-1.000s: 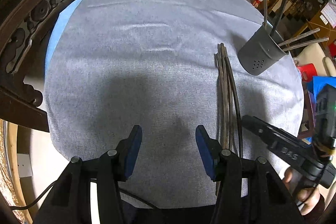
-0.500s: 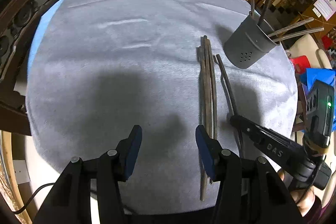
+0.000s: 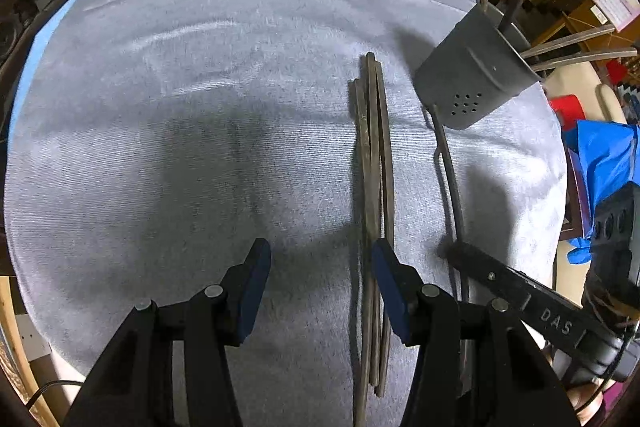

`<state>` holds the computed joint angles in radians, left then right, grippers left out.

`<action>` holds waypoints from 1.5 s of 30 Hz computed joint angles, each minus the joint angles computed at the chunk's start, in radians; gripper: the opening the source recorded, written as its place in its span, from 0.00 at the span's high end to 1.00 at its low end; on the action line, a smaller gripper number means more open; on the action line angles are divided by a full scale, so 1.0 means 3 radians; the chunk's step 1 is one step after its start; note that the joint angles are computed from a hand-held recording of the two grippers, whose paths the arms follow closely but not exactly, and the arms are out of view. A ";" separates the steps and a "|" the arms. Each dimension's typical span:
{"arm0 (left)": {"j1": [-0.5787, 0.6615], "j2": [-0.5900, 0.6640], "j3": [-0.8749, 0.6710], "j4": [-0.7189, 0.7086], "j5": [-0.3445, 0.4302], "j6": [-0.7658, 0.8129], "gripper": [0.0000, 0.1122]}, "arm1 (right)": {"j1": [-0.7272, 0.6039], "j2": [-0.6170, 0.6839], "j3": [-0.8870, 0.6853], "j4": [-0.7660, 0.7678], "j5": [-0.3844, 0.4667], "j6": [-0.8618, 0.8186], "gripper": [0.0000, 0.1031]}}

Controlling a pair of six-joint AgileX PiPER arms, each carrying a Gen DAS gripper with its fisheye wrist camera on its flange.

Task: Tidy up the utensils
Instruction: 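Lower the left tool to the chopsticks while the right tool grasps one, then close the left tool on a chopstick while the right tool carries its chopstick toward the cup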

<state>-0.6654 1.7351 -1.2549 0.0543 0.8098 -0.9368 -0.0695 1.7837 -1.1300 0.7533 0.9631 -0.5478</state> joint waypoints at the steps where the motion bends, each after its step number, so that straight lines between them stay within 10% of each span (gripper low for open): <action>1: 0.0011 0.0020 -0.0012 -0.0013 0.0000 0.0017 0.52 | -0.0004 0.0002 -0.0002 0.0003 0.0009 -0.0015 0.91; 28: 0.0239 -0.0478 0.0582 -0.0199 -0.0055 0.0239 0.56 | 0.0105 -0.0049 -0.0061 -0.0282 0.0077 0.0096 0.91; 45: 0.0762 0.0201 -0.0395 -0.0556 0.0285 0.0766 0.56 | 0.0570 0.0426 -0.1186 -0.0929 -0.0010 0.0872 0.86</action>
<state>-0.4366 1.7955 -1.3734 -0.1125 0.8954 -0.7070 0.1015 1.9114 -1.4858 0.4746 0.9601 -0.2860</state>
